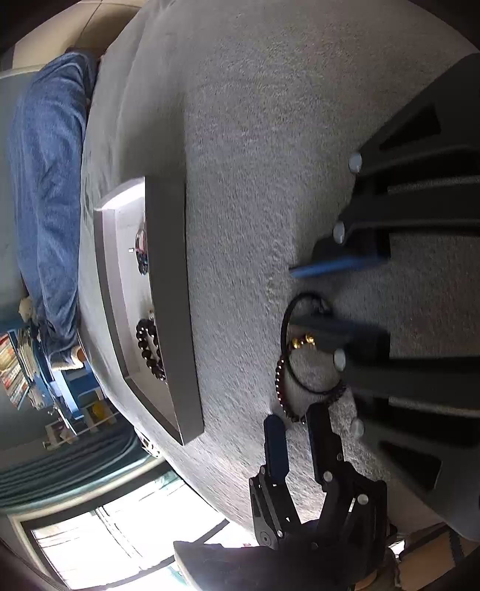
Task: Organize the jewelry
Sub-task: 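Move both open tools back to the last two bracelets, then grasp the dark red bead bracelet with the left tool while the right tool grasps the black cord bracelet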
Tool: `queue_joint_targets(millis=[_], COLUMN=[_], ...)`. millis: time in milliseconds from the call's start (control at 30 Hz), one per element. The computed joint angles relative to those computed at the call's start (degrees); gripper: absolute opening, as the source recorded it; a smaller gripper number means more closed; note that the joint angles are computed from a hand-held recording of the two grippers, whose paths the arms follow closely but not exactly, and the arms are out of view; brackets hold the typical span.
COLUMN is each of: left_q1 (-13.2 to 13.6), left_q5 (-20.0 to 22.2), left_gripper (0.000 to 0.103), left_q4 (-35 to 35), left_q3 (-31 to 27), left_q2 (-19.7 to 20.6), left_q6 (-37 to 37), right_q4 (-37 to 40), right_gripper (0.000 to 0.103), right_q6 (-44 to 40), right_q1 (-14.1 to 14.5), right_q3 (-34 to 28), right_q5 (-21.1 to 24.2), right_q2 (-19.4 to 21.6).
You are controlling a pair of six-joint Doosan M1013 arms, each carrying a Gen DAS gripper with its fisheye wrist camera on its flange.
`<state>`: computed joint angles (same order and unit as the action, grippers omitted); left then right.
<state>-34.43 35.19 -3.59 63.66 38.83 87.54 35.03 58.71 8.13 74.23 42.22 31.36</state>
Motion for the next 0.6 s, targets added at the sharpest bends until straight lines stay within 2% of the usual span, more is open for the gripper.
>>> queue_joint_targets(millis=[200,367,600], left_q1=[-0.1,0.1,0.0], left_q5=[-0.4,0.2,3.0], left_gripper=[0.038,0.038,0.038], left_q4=[0.5,-0.5,1.0], left_q3=[0.2,-0.3,-3.6], left_q2=[-0.1,0.2,2.0], left_q6=[-0.1,-0.1,-1.3], right_q4=[1.5,0.0,-2.6], right_gripper=[0.011,0.011,0.011], right_q6=[0.5,6.1,9.0], right_q1=[-0.5,-0.8,-0.7], right_q3=[1.1,2.3,1.3], right_q5=[-2.3,-6.0,-5.2], right_q2=[-0.6,-1.2,-0.6])
